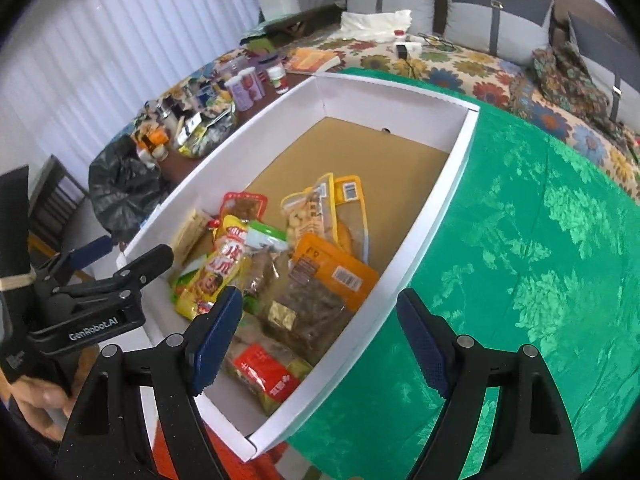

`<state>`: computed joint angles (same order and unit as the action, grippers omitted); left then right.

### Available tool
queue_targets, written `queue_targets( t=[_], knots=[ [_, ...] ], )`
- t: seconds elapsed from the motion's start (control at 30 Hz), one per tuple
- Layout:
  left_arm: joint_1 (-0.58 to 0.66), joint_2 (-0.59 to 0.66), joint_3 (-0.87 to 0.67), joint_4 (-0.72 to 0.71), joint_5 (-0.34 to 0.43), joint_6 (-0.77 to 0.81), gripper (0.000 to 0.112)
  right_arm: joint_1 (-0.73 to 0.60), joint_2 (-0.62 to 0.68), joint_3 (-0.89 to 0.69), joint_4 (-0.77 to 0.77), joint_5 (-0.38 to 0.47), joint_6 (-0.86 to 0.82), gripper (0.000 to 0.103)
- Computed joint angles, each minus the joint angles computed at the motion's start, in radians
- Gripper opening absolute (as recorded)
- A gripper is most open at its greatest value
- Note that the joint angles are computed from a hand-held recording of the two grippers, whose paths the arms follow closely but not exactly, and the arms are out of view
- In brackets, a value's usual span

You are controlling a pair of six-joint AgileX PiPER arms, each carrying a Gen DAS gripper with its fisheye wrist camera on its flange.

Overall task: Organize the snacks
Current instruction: 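Carry the cream bar into the box with the left tool while the right carries the jerky bag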

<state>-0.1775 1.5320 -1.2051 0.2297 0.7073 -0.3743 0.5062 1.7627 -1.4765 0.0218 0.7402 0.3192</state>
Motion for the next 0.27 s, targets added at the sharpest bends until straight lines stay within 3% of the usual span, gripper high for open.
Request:
queue_targets(
  t=[0.27],
  knots=[
    [-0.019, -0.016, 0.021, 0.04, 0.005, -0.041, 0.103, 0.02, 0.0, 0.014, -0.013, -0.016, 0.006, 0.083]
  ],
)
